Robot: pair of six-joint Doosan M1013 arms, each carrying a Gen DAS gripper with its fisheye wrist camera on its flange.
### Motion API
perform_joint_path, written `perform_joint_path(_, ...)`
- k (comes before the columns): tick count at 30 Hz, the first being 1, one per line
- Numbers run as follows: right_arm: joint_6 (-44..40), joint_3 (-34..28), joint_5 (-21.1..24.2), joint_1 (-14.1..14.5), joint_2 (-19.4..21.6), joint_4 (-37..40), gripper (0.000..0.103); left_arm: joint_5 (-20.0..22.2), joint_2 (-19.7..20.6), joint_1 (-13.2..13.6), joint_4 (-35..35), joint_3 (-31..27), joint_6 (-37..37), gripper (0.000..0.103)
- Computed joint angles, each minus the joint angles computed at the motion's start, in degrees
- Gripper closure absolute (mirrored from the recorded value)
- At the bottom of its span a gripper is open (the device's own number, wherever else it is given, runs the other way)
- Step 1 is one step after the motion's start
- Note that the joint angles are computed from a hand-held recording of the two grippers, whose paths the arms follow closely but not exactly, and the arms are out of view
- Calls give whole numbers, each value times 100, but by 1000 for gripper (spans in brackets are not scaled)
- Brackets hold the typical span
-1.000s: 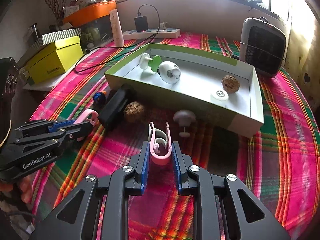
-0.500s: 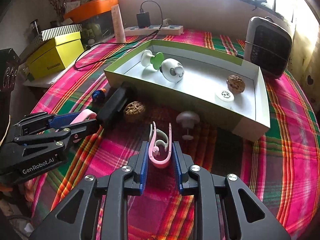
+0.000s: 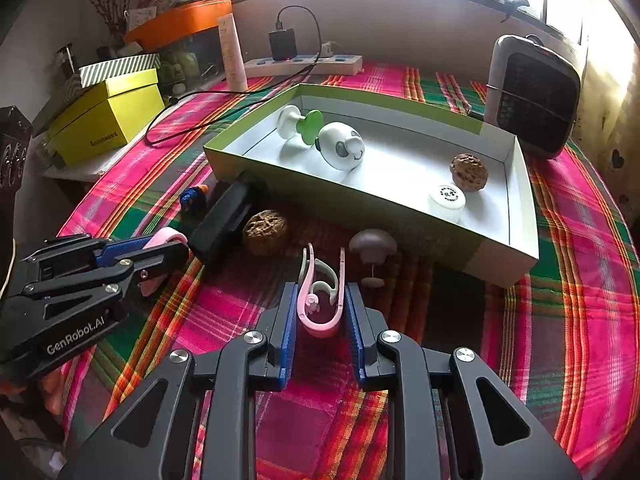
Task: Organize objects
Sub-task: 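Lift the pink handle with the left tool while the right tool lifts the pink clip, then carry the pink handle in the left tool while the right tool carries the pink clip over the tray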
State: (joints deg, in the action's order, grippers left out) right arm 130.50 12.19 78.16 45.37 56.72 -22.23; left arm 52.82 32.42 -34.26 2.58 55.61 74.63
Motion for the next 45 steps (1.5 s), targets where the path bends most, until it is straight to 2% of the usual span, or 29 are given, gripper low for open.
perform_joint_path(20, 318, 923, -749, 57, -540, -63, 80, -255, -169, -91, 116, 88, -15, 87)
perform_joint_path(45, 373, 1055, -889, -21, -677, -197, 80, -150, 50, -130, 79, -381, 130, 87)
